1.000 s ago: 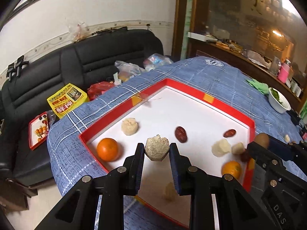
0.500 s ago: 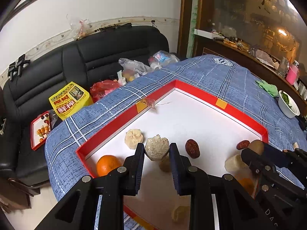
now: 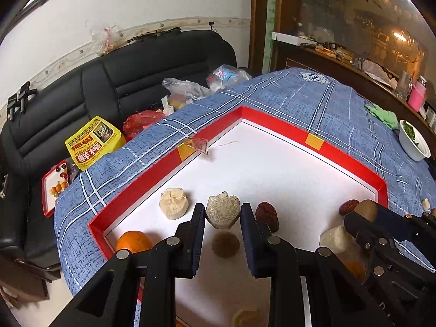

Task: Organize fruits
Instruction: 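Open both grippers to drop the longan and tan cube into the tray, then grasp the last longan with the right gripper while the left gripper grasps the last tan cube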

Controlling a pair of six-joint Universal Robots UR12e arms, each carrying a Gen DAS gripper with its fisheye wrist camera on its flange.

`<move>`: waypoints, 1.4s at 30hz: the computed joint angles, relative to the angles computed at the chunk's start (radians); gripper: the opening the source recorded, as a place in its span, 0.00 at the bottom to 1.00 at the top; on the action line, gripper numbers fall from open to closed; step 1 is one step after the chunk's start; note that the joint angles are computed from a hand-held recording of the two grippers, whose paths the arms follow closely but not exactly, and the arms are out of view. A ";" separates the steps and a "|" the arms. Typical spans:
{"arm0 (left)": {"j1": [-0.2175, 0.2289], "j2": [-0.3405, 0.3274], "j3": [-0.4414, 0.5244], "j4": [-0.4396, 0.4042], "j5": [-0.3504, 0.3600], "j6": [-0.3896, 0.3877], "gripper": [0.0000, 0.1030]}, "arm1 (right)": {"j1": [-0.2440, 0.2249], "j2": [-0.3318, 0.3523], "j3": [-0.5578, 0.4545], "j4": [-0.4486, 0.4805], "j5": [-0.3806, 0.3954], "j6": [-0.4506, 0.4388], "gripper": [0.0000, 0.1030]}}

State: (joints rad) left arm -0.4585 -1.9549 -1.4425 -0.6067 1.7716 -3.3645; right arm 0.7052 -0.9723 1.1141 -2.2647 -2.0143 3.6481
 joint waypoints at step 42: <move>-0.055 0.065 -0.073 0.169 -0.144 0.023 0.68 | 0.013 -0.193 0.259 0.004 -0.147 0.193 0.65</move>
State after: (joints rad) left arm -0.5138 -1.8900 -1.5154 -0.4382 1.6279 -3.3416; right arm 0.7185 -1.1651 1.3732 -2.2610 -2.1610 3.8414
